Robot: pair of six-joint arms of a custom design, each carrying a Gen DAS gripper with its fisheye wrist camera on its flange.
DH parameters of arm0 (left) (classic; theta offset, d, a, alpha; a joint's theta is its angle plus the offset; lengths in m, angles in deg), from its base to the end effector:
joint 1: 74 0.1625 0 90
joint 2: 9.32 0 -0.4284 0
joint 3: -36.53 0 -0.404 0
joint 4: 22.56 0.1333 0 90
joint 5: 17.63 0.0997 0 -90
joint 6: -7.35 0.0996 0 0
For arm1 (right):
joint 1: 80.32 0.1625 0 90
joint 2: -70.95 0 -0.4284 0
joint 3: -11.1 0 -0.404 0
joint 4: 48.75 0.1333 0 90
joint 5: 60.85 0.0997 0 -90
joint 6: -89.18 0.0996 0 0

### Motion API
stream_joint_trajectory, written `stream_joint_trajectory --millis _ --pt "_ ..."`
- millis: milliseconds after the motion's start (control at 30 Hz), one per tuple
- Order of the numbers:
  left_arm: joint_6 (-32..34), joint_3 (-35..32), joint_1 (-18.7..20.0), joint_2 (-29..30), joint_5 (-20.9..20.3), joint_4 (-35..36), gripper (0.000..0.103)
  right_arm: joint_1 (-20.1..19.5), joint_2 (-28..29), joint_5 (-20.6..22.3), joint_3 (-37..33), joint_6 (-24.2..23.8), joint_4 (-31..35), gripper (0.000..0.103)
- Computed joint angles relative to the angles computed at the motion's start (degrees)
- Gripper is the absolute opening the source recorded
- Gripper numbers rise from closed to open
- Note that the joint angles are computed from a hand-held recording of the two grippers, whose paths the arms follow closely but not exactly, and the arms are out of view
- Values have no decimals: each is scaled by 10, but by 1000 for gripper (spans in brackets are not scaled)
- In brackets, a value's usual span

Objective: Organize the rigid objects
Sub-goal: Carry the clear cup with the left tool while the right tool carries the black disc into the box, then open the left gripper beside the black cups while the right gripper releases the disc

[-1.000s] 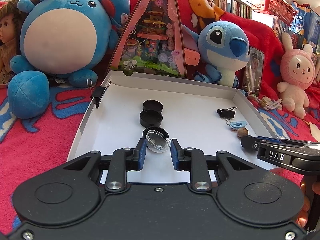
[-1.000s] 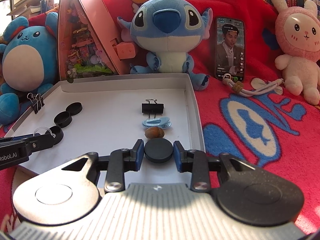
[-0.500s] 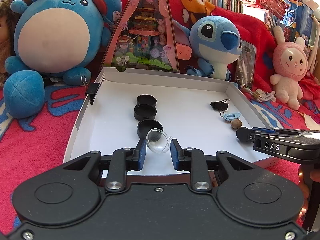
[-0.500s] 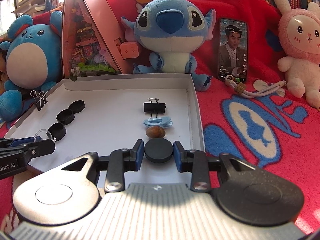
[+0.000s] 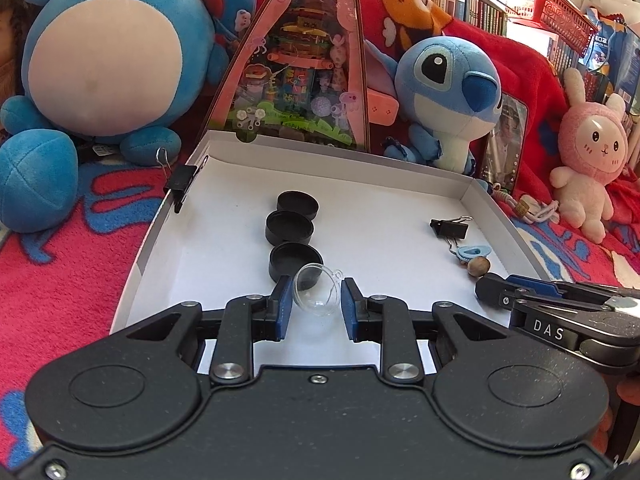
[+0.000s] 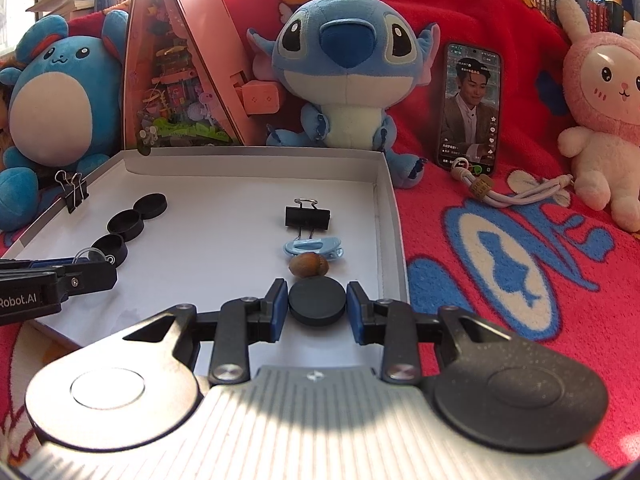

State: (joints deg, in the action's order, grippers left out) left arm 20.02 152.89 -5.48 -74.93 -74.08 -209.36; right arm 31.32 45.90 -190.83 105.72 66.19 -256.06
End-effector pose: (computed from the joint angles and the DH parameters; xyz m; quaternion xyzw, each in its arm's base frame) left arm -0.0303 -0.5914 0.2540 0.1508 0.8755 -0.3938 0.2361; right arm 0.3051 -0.5811 -0.0122 0.1983 -0.8475 0.3766 0.3171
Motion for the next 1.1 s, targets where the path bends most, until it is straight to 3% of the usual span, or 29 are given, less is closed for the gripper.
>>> stream_joint_trajectory --millis 433,533,600,700,1100 --pt "4 -14 -1 16 11 -10 25 -2 8 2 -16 5 9 40" --pt "15 -7 -7 15 20 -25 35 -2 6 8 -13 8 5 45" --pt "24 -2 -10 12 23 -35 42 -2 3 11 -9 11 0 54" --pt "30 9 -18 1 24 -38 51 -1 -3 17 0 18 -2 57" --pt "43 73 -48 -54 15 -47 65 8 -35 37 55 32 -36 77"
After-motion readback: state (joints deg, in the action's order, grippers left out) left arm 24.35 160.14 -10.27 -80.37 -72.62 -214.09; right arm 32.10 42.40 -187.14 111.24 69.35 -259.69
